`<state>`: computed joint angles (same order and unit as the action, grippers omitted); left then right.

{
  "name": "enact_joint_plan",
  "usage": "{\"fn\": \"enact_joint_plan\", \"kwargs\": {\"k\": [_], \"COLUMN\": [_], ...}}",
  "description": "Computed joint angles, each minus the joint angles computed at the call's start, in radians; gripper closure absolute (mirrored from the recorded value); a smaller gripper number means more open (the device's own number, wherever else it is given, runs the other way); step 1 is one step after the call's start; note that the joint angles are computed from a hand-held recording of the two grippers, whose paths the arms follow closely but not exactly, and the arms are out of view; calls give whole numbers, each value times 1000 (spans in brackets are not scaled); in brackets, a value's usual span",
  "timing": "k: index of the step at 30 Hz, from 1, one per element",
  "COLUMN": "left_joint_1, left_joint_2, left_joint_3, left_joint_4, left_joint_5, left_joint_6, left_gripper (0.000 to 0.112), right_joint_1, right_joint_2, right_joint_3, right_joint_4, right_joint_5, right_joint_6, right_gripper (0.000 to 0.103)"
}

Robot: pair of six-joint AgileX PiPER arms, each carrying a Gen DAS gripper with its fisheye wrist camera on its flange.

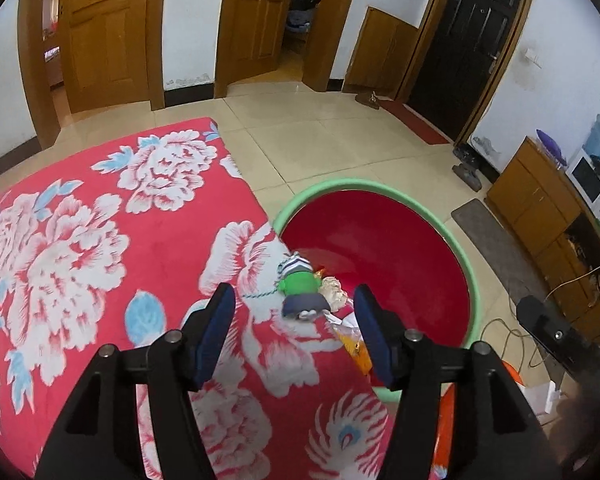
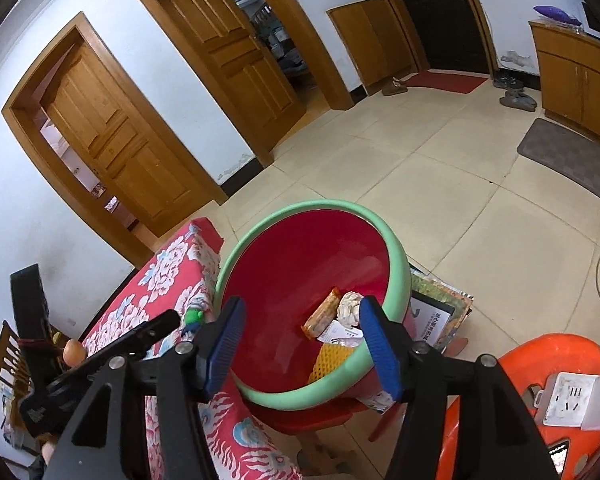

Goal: Collect trash

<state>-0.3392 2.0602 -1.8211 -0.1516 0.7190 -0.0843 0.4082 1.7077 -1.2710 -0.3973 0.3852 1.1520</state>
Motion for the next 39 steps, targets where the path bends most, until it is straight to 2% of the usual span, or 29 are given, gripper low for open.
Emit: {"fn": "enact_joint_plan", "kwargs": {"k": [4, 9, 12, 15, 23, 25, 29, 32, 36, 39], "left_joint_1": [-2, 7, 11, 21, 39, 48, 62, 75, 80, 106], "left_joint_2": [-71, -171, -229, -285, -457, -488, -569, -624, -697, -750], "left_joint_3": [88, 214, 286, 347, 524, 548, 618, 665, 730, 773], "left_joint_4": [63, 101, 149, 173, 198, 199, 232, 238, 300, 280], "left_joint_5": [-29, -44, -57, -62, -92, -86, -96, -111, -131, -143], "left_joint_6": [-17, -51, -95, -126, -143, -143, -159, -151, -193, -170], "left_gripper": [51, 51, 51, 51, 51, 46, 45, 38, 37, 37], "right_joint_1": [12, 34, 60, 95, 207, 240, 313, 361, 425, 463], "right_joint_2": [-30, -35, -38, -40, -69, -80, -92, -89, -74, -70], "right_joint_3": [53, 42, 34, 22, -31, -46, -68, -94, -138, -161], "right_joint_4": [-69, -2, 90, 97, 26, 2, -73, -121, -159, -177], "right_joint_5": [-46, -27, -31, -16, 106, 140, 199, 241, 291, 333], "right_joint_6": [71, 19, -70, -88, -57, -39, 28, 73, 90, 103], "right_gripper": [35, 35, 35, 35, 32, 32, 32, 32, 28, 28]}}
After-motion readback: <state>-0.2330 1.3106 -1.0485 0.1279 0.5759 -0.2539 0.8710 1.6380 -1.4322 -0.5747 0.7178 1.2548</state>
